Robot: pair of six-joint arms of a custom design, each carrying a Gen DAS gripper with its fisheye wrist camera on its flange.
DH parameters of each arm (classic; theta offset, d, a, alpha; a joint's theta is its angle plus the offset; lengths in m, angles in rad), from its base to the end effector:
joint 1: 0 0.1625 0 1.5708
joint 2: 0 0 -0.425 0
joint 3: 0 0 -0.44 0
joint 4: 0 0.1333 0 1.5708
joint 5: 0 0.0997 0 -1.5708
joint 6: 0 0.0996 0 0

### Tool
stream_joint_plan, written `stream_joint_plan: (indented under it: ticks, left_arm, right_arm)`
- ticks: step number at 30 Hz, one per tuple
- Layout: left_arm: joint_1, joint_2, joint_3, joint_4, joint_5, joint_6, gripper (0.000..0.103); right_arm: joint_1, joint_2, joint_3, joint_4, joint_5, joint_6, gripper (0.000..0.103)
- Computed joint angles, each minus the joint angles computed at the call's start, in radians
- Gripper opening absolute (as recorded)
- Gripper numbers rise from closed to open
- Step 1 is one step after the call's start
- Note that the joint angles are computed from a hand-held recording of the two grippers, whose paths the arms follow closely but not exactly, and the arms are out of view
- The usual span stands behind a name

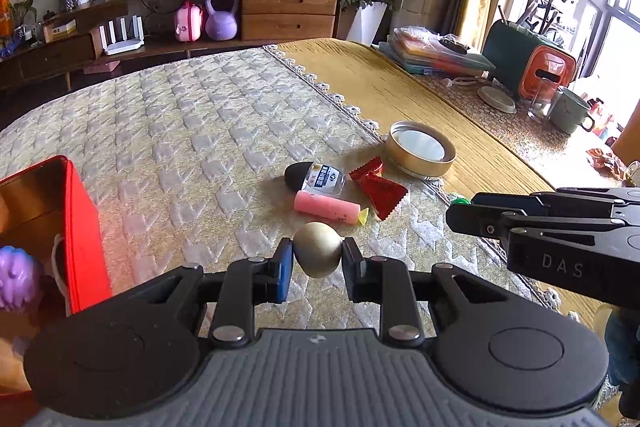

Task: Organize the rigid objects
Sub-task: 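Carry the cream ball over the red tin with the left tool while the right tool carries the green piece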

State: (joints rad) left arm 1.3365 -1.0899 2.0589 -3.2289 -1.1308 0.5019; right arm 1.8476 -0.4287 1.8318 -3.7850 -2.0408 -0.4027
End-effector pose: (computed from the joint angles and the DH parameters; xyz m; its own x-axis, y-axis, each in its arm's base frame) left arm 0.0363 -0.6049 0.1704 -0.7404 0.3144 -0.5941 0.6107 0.6838 -0.3993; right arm 0.2469 -0.5464 -0.0835 -0.7978 -0.1932 0.5711 -0.5444 0.6378 -0.5448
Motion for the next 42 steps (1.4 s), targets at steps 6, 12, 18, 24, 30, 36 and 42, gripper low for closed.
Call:
stream_joint_plan:
  ticks: [6,12,18,24,30,36,42]
  left_arm:
    - [-0.006,-0.095,0.054,0.036,0.003,-0.037,0.025]
    - [-0.009,-0.178,0.099,0.053,0.018,-0.060,0.025]
    - [-0.001,-0.267,0.132,0.062,0.017,-0.068,0.025]
    - [0.006,-0.335,0.134,0.087,0.044,-0.068,0.025]
    - [0.039,-0.384,0.097,0.124,0.051,-0.059,0.025]
    - [0.074,-0.396,0.035,0.141,0.058,-0.034,0.025]
    - [0.122,-0.365,-0.052,0.174,0.062,-0.019,0.025]
  right_arm:
    - [0.041,-0.015,0.028,0.015,0.023,0.011,0.023]
    - [0.095,-0.010,0.027,0.029,0.038,0.020,0.023]
    - [0.148,0.004,0.005,0.058,0.053,0.012,0.023]
    - [0.191,0.033,-0.036,0.099,0.059,0.016,0.023]
    - [0.217,0.066,-0.082,0.150,0.071,0.033,0.024]
    - [0.231,0.097,-0.131,0.209,0.078,0.052,0.024]
    - [0.246,0.138,-0.201,0.284,0.083,0.034,0.024]
